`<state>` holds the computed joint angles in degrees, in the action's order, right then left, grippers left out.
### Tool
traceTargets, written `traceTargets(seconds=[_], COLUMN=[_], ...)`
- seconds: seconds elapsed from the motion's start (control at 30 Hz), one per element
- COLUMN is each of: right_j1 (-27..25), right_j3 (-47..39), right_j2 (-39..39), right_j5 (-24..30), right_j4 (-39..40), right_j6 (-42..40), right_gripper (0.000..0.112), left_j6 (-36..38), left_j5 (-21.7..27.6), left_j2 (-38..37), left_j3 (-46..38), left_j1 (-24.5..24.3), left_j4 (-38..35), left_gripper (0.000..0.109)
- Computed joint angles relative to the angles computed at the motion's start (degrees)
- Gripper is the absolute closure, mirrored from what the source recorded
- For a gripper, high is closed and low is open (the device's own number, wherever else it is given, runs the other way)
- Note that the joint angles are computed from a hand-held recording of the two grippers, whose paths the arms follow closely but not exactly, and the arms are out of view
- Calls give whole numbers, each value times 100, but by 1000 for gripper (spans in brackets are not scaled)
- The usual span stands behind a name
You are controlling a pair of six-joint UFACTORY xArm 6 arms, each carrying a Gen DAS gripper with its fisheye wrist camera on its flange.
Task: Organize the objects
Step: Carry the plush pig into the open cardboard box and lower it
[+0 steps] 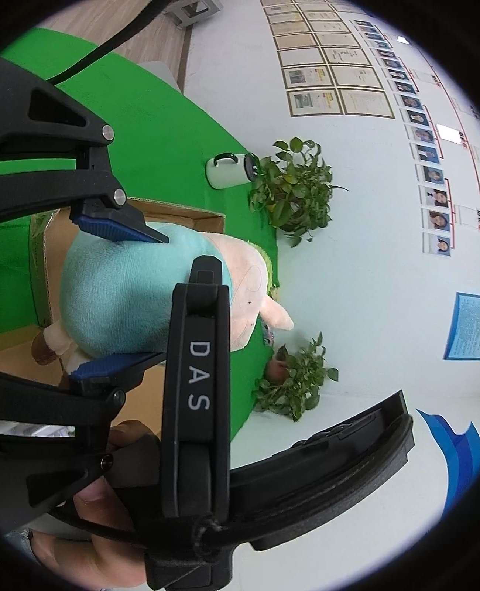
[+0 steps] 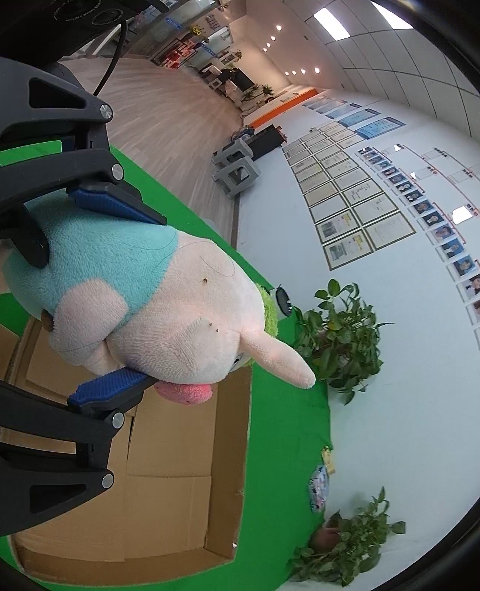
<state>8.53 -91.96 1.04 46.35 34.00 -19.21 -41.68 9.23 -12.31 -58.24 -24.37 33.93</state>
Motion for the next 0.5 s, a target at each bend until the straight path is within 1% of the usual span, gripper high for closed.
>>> traceTargets(seconds=[0.03,0.07,0.1,0.13,0.2,0.23,0.27,0.4,0.5], right_j1=[9,-3,-16,-34,-86,-82,-46,18,68], right_j3=[3,-231,-278,-564,-853,-1082,-1071,-1708,-2157], right_j2=[96,382,497,782,1144,1372,1456,2185,2719], right_j5=[-31,31,75,181,344,429,403,625,819], right_j4=[58,109,159,200,295,298,323,256,212], right_j6=[-64,-107,-167,-177,-277,-266,-317,-336,-358], right_gripper=[44,44,44,44,44,44,44,44,44], left_j6=[116,245,366,498,647,686,753,1246,1318], left_j5=[49,107,174,262,403,460,510,764,1003], left_j2=[97,187,264,345,482,543,596,830,960], left_j3=[-59,-125,-198,-272,-385,-426,-456,-575,-616], left_j1=[14,28,41,53,80,96,107,157,179], left_j4=[-169,-343,-495,-669,-884,-965,-1070,-1809,-1934], left_gripper=[57,57,57,57,57,57,57,57,54])
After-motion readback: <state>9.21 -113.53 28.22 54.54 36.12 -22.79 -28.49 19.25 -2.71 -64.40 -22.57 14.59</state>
